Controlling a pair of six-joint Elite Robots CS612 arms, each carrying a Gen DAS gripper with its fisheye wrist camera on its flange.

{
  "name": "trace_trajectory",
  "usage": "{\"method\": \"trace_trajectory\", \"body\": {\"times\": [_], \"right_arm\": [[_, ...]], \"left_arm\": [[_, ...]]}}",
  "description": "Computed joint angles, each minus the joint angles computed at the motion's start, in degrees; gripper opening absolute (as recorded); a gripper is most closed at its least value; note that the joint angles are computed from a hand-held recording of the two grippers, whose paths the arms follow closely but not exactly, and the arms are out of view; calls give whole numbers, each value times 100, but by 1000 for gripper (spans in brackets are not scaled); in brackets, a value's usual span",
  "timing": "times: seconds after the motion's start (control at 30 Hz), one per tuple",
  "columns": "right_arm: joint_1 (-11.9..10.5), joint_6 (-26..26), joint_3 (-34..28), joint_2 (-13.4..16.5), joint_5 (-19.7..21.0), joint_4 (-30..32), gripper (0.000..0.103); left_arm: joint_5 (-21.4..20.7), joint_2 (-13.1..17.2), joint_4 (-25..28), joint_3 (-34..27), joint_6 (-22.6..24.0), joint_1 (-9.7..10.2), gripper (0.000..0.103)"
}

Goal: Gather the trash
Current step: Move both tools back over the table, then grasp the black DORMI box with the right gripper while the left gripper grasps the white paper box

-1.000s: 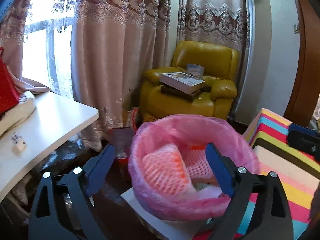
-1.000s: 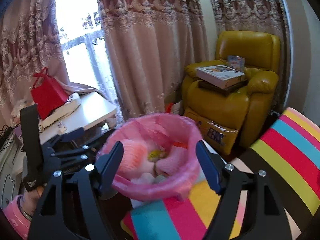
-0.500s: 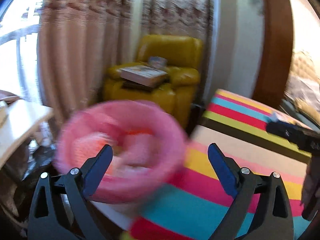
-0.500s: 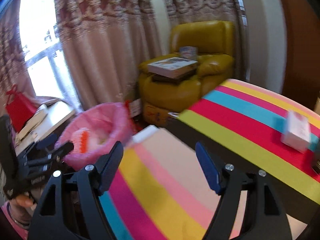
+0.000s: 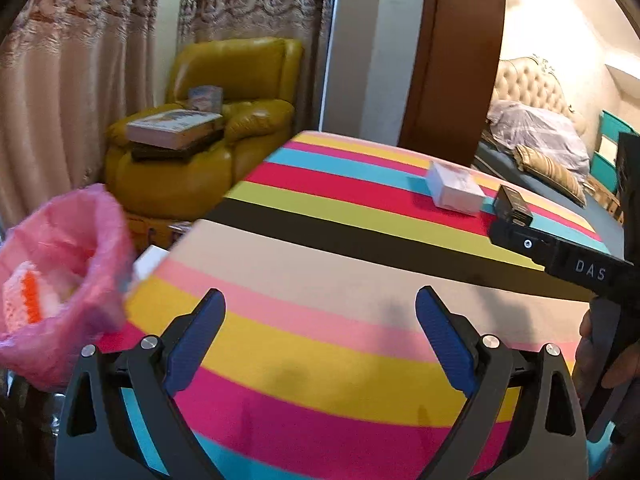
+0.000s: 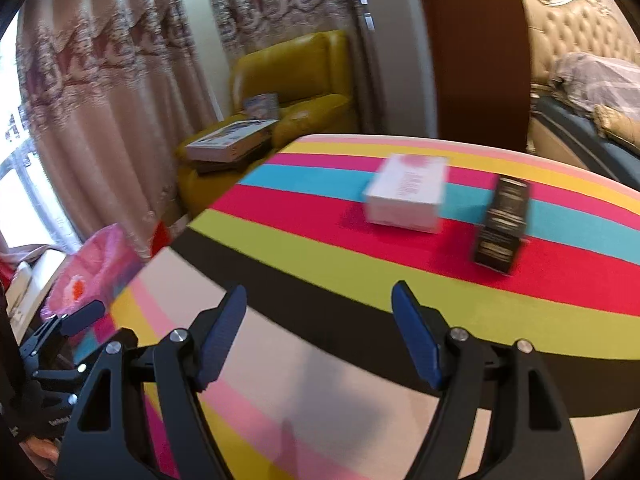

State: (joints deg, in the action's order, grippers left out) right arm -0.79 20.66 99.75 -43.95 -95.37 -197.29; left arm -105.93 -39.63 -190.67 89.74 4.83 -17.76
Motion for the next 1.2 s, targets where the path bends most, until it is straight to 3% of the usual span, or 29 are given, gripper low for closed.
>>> {"method": "trace_trajectory", "body": {"times": [0.2,0.37,0.67,0.97,1.03,1.07,1.1,1.2], "right_arm": [[-76,251,107,-35,-686,192,76],[-154,433,-42,27,-959,430,76],[-190,599,-626,250,-1156,1155,76],[-291,796,-919,326,-1072,1852,76],[-296,751,-910,323,-1091,1841,57],[-293,704,-900,312,-1110,1897,24],[-312,678,-837,290,-1004,1832,9],[-356,602,-534,193,-865,1377,0]], "left_arm": [[91,41,613,-173,155,-154,90],[55,87,735,-239,17,-151,90],[20,104,867,-276,-90,-136,90],[48,104,950,-290,-105,-143,90],[81,99,963,-285,-96,-152,90],[89,100,969,-290,-100,-154,90],[97,99,962,-283,-111,-157,90],[124,96,1035,-301,-108,-166,90]]}}
